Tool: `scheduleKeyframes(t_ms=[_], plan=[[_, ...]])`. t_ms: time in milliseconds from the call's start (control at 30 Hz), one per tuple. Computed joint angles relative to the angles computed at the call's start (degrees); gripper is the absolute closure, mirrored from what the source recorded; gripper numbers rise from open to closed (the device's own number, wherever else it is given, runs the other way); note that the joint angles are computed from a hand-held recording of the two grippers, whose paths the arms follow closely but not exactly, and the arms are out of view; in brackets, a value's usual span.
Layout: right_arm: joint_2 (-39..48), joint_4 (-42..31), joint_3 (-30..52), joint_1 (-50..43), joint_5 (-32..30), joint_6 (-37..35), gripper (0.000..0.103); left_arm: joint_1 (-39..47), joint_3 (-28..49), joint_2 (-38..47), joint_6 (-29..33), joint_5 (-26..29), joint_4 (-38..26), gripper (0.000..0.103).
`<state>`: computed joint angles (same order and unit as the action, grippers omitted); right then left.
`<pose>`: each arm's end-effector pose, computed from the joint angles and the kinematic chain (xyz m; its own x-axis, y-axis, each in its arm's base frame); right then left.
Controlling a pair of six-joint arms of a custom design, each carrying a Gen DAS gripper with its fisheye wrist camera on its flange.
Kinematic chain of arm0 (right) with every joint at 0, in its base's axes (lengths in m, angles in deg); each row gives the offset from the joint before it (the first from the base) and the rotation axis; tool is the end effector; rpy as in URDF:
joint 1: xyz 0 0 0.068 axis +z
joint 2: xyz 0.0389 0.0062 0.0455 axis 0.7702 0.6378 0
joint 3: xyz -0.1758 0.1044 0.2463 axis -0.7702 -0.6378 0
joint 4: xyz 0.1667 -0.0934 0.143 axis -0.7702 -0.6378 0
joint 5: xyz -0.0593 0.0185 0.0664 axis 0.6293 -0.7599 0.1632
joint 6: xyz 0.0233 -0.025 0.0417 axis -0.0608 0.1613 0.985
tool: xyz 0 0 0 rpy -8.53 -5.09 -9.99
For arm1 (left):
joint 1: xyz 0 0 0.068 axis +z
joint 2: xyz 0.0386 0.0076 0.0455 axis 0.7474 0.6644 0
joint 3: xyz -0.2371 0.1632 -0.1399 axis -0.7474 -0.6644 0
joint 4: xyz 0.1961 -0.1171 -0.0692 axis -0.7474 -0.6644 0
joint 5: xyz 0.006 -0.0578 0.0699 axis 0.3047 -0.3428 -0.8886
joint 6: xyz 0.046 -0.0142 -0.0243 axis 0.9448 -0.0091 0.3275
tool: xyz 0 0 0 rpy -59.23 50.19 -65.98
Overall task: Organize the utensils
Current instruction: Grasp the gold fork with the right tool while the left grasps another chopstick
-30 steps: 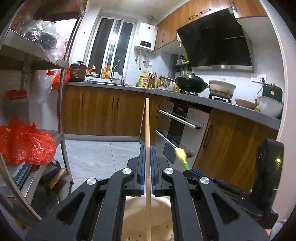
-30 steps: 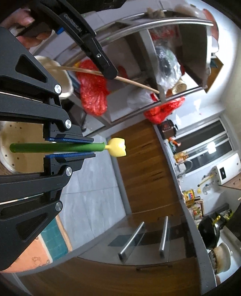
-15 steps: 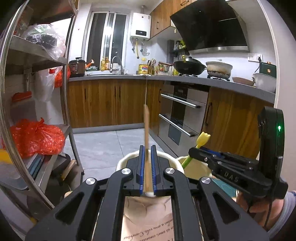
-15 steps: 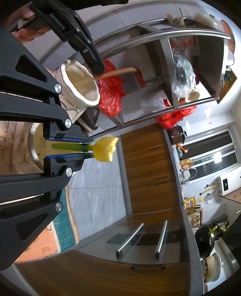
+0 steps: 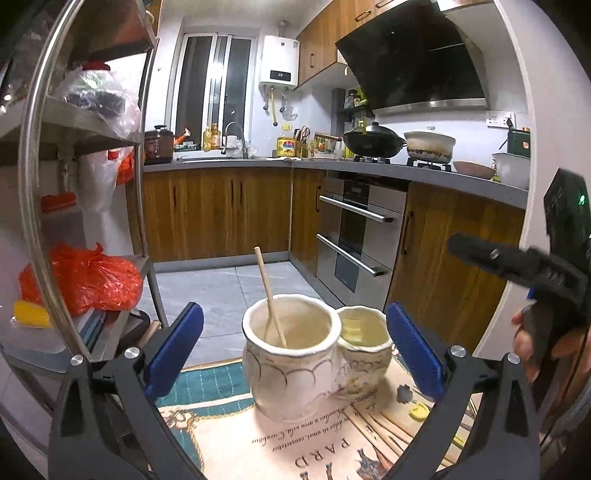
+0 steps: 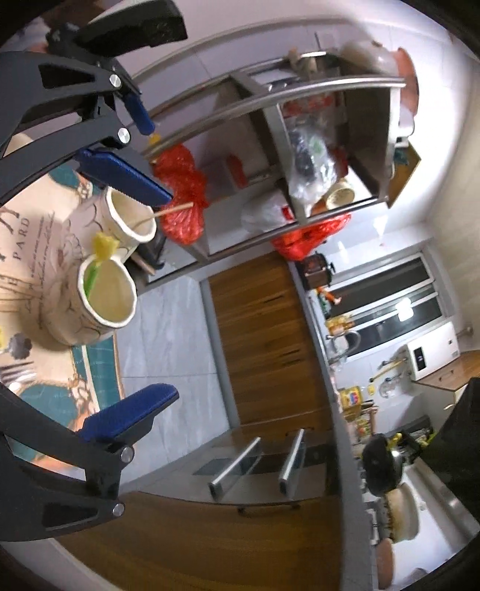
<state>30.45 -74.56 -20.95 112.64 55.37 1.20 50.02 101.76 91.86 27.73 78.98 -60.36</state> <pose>0.1587 0.2415 0.3305 -0.2980 0.3064 -0.9041 -0.0229 0.9445 0.3276 0.2112 -0.0141 0.3260 -0.2813 0.1630 -0.9457 0.5682 0.8224 -0.0272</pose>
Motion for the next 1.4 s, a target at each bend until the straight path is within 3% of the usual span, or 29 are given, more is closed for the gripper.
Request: scheduleKeyframes(t_ms=[167, 367, 433, 633, 833, 1067, 1400], plan=[[-1.94, -15.99, 5.18, 5.87, 7.09, 4.69, 0.005, 1.78, -0.74, -5.27, 2.18, 1.01, -5.37, 0.005], [-2.47, -36.38, 7.54, 12.14, 12.60, 21.22, 0.005, 2.79, -2.77, -9.22, 5.78, 1.95, -12.72, 0.005], [-1.58, -43.83, 7.92, 13.81, 13.00, 28.85, 0.005, 2.09, -4.10, -9.93, 5.73, 0.78, -14.06, 0.005], [0.18, -54.13, 5.18, 16.17, 9.56, 43.28, 0.005, -3.60, -9.81, -9.22, 4.17, -5.69, -13.61, 0.005], [-0.39, -53.56, -0.74, 15.00, 4.70, 48.60, 0.005, -12.41, -13.66, -5.81, -0.08, -15.76, -8.89, 0.005], [-0.45, -47.63, -6.74, 9.84, -1.22, 47.15, 0.005, -26.71, -14.72, 1.22, -7.15, -31.96, -6.08, 0.005], [0.54, -40.37, -9.49, 5.95, -5.82, 39.76, 0.005, -30.35, -14.76, 5.36, -9.41, -37.61, -5.96, 0.006]])
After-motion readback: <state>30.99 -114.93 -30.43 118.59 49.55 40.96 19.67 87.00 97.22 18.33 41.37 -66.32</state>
